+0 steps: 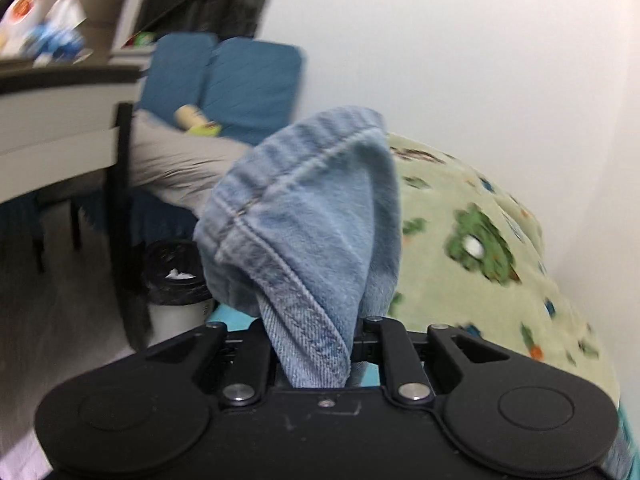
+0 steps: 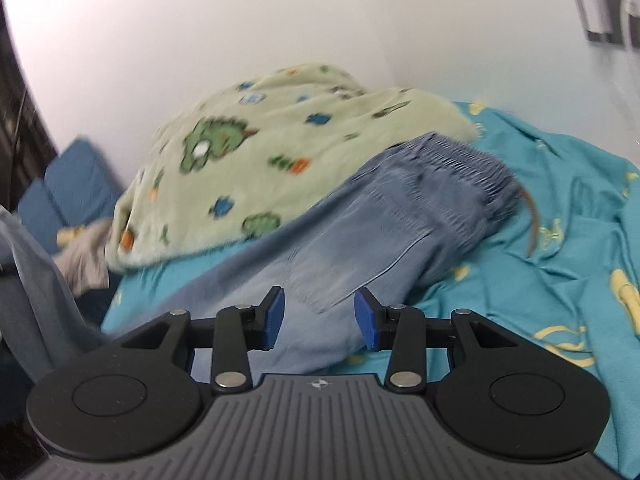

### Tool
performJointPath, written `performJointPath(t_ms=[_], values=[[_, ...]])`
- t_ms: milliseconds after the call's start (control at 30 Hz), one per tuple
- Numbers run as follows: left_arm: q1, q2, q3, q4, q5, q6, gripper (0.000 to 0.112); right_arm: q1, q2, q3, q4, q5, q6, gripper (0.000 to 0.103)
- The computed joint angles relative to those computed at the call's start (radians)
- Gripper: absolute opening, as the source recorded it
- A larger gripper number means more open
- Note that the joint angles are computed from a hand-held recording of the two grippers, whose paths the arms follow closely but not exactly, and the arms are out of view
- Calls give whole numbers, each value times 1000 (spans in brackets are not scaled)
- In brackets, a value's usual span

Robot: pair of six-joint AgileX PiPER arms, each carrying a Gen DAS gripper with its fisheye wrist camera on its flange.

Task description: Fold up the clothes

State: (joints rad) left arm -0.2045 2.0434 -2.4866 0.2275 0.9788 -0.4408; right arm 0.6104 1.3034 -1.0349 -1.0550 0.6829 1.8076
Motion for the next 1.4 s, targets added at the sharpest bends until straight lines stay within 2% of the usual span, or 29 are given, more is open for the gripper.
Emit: performJointPath(t_ms=[100,200,367,433,500,567,667,733,867,900,967,1100,1267,1400], values=[[-128,-70,240,197,-153,-103,12,-18,-48,46,-56,-22,77,42],[-234,-111,459,367,-256,-222,12,-23,-80,73,-92,-30,119,42],[-349,-83,639,488,-292,-296,12,-48,-122,99,-96,-49,147,44],[-374,-75,697,561,-312,-340,13,-80,-134,111,-90,-92,147,44],[-388,-85,755,626,-327,-390,13,-78,-127,100,-75,-84,111,44],[-394,-98,801,682,-353,-427,13,-54,-102,71,-79,-30,65,44],[-372,-114,804,623,-376,-352,19,-25,-64,41,-119,5,21,44],[-380,-131,815,597,-376,-311,24,-26,-57,44,-140,-5,17,44],[-361,-188,842,454,-387,-142,39,-31,-59,65,-160,-28,30,44],[-353,-216,861,409,-393,-104,48,-33,-64,74,-169,-38,47,44],[-337,-279,912,318,-416,-24,57,-31,-68,80,-172,-48,49,44],[-316,-413,1014,221,-440,77,60,4,-53,69,-176,-36,41,44],[-274,-568,1089,123,-428,155,63,42,-35,69,-184,-57,32,44],[-235,-644,1113,78,-432,154,63,29,-17,76,-199,-152,66,44]])
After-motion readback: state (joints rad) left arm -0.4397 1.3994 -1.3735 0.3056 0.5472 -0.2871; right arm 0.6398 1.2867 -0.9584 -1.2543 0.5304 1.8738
